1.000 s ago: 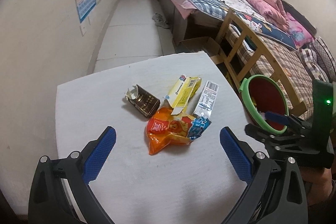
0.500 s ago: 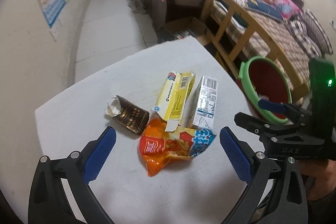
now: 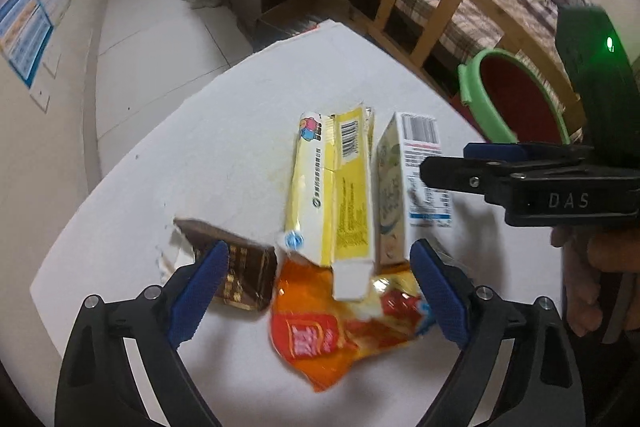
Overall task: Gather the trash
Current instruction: 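Grasp the white milk carton with the right tool while the left tool grasps the yellow tube box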
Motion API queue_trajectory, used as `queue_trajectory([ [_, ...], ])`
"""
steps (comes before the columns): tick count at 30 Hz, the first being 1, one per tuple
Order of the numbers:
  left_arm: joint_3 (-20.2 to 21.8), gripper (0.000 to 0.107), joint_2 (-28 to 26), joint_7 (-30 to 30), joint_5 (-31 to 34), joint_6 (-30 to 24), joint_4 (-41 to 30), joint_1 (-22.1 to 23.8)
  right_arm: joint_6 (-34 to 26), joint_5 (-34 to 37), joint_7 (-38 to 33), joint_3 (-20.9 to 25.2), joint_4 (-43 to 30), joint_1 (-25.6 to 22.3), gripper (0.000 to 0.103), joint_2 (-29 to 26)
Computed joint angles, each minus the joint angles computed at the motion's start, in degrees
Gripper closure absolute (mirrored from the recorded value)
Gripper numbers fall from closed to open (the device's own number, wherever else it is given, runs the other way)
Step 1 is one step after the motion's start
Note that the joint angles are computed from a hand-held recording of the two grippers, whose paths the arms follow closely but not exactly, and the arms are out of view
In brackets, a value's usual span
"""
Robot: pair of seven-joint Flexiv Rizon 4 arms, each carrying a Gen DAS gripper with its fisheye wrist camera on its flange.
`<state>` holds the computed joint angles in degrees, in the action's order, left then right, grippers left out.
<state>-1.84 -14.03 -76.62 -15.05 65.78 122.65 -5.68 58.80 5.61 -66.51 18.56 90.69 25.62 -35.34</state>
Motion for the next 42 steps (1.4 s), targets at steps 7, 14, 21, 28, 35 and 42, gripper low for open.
queue_trajectory([
  [7,-1.60,0.036,-4.16,4.34,-3.37,-2.97,-3.24,1.84,-3.30,0.58,1.65,0.13,-4.09,1.00,0.034,-2.77],
  [14,-4.09,0.052,-6.09,8.91,-11.11,-3.85,-2.77,3.80,-5.48,1.95,2.10,0.39,-6.79,1.13,0.036,-4.18],
  [21,-5.25,0.068,-5.52,13.07,-18.07,-2.78,-0.42,3.85,-5.61,5.26,0.47,1.82,-6.55,-0.59,0.045,-3.71],
  [28,-1.76,0.074,-5.51,7.79,-10.29,-2.44,-2.18,0.75,-6.41,9.96,-1.30,3.14,-5.92,-2.80,0.053,-2.60],
  [35,-1.99,0.074,-5.70,6.26,-7.31,-3.18,-3.16,1.24,-9.53,8.17,2.63,0.44,-8.15,-0.08,0.041,-3.54],
  [42,-3.11,0.073,-5.56,7.62,-9.46,-1.55,-1.90,1.91,-11.72,4.80,6.98,-0.74,-9.34,1.86,0.040,-4.79],
])
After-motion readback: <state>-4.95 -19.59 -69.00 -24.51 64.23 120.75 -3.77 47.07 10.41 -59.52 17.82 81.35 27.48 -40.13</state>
